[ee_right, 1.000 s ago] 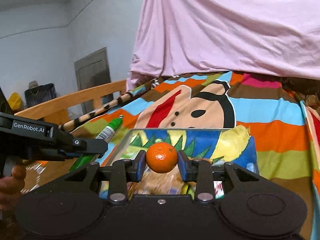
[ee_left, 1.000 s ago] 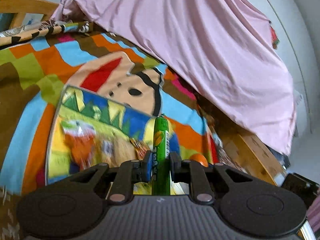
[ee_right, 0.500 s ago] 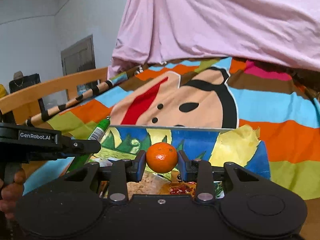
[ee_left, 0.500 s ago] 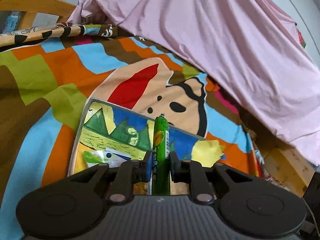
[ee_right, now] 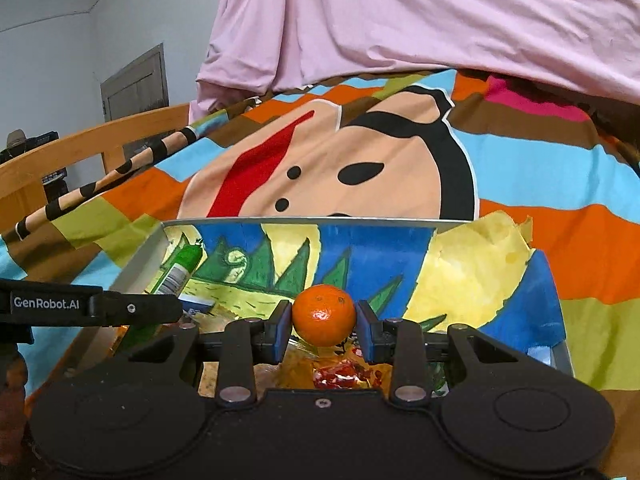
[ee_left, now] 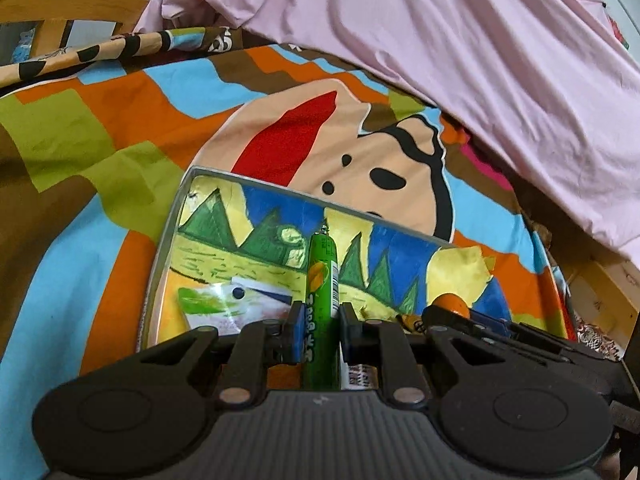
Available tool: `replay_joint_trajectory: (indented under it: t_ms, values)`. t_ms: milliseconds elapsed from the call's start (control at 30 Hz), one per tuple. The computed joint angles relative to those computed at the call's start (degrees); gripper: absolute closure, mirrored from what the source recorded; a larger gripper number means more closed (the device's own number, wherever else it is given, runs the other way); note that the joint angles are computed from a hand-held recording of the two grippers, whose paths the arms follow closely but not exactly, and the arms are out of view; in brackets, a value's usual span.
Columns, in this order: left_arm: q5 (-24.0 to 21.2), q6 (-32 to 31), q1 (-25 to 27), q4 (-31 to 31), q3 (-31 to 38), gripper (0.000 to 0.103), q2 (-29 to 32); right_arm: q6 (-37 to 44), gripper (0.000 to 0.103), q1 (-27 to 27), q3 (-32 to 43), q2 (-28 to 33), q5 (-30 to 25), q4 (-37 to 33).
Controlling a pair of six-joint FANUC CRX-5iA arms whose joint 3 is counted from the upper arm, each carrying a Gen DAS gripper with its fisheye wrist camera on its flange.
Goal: Organize snacks
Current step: 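Lift and carry the green tube snack and mandarin over the tray with both tools, then lower both items into the tray and open both tools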
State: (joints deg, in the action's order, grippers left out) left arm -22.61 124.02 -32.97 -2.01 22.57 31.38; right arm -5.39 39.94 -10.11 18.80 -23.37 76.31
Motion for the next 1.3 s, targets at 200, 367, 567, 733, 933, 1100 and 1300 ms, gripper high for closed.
replay_joint_trajectory:
  t_ms: [200,367,567,733,933,1100,1300]
  values:
    - [-0.1,-0.9,0.0,0.4,0.2,0.084,0.3,1.6,0.067,0.2,0.4,0.5,-0.1,-2.7]
    - [-1.2,-0.4,-0.5,-0.7,1.2,0.084,0.8,2.7,0.067,0.4,1.0,1.0,-0.5,-3.5]
    - [-2.6,0.8,-0.9,-2.0,2.5,0.084,1.3,6.0,0.066,0.9,2.1,1.7,-1.5,-5.4]
    - [-3.5,1.6,-1.1,-3.0,3.2,0.083,1.4,7.9,0.063,1.0,2.4,1.7,-1.7,-6.3]
    - [-3.6,4.7,-1.5,-5.5,2.9,0.068,0.4,6.2,0.051,1.0,1.1,0.1,-2.4,-3.7]
    - [-3.0,8.3,-2.1,-9.0,2.1,0.052,-1.4,3.2,0.039,0.9,-0.5,-2.0,-3.1,-0.6]
    - [-3.2,15.7,-3.8,-17.2,1.6,0.029,-4.4,-0.5,0.026,1.0,-2.7,-5.3,-3.9,3.7]
